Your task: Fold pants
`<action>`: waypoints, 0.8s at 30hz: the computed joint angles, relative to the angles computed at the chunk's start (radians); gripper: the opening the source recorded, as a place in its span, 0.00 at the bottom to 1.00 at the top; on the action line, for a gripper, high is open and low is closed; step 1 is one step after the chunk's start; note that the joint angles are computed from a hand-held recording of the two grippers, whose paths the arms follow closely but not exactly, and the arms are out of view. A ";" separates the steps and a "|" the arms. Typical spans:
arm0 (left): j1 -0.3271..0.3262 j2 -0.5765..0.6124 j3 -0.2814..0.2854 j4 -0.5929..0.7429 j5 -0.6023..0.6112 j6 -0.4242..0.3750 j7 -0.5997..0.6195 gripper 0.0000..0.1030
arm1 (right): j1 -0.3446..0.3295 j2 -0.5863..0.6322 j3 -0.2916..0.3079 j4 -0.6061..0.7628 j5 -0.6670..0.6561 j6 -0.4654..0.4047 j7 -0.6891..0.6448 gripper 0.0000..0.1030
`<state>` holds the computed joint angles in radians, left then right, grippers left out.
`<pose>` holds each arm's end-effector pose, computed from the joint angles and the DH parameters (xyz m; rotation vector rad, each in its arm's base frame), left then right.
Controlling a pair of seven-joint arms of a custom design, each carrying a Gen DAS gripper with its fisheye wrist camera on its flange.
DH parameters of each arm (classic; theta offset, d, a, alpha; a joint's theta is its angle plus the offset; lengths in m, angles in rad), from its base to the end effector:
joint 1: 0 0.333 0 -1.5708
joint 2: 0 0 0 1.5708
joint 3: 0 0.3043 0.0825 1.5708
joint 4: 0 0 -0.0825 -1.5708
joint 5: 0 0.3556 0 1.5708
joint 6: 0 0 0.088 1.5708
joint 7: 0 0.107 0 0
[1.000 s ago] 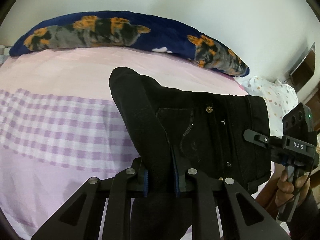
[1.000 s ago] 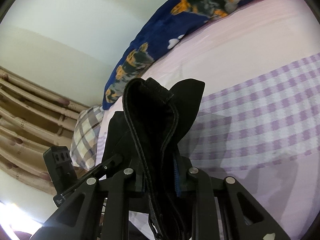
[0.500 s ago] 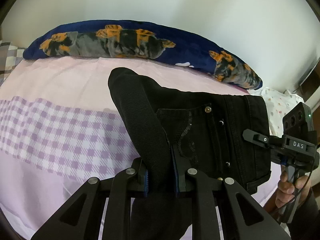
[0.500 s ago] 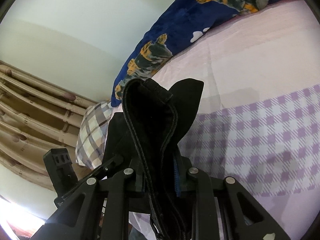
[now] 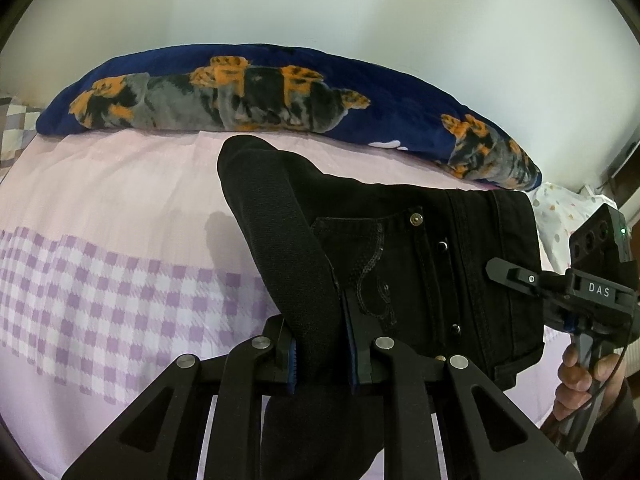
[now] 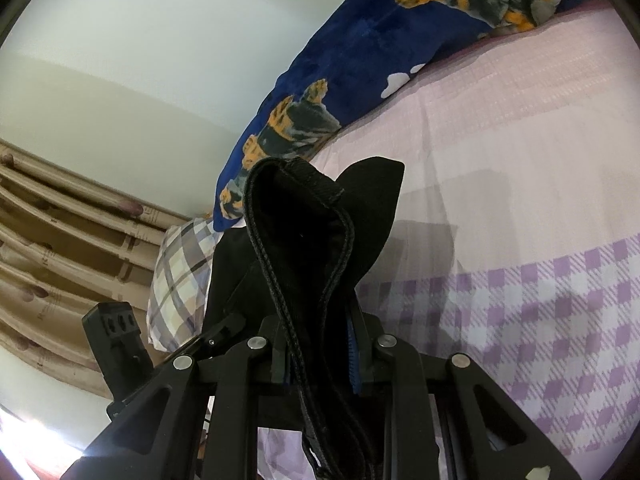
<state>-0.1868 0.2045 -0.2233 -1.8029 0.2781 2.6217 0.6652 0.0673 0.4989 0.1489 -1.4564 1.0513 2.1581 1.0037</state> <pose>0.5813 -0.2482 0.5043 -2.2469 1.6277 -0.8498 0.6745 0.1635 0.4410 -1.7007 1.3633 0.5007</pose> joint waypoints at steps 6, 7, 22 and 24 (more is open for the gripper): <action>0.004 0.060 0.006 0.067 0.014 -0.020 0.026 0.18 | 0.012 0.060 -0.001 0.083 -0.035 0.014 0.052 0.19; 0.006 0.069 0.007 0.075 0.015 -0.019 0.026 0.18 | 0.013 0.071 0.000 0.100 -0.044 0.014 0.059 0.19; 0.025 0.115 0.019 0.029 0.038 -0.015 -0.014 0.32 | 0.062 0.178 -0.016 0.193 -0.247 0.133 0.160 0.28; 0.021 0.114 0.025 0.013 0.056 0.003 -0.031 0.36 | 0.066 0.179 -0.018 0.184 -0.265 0.151 0.168 0.32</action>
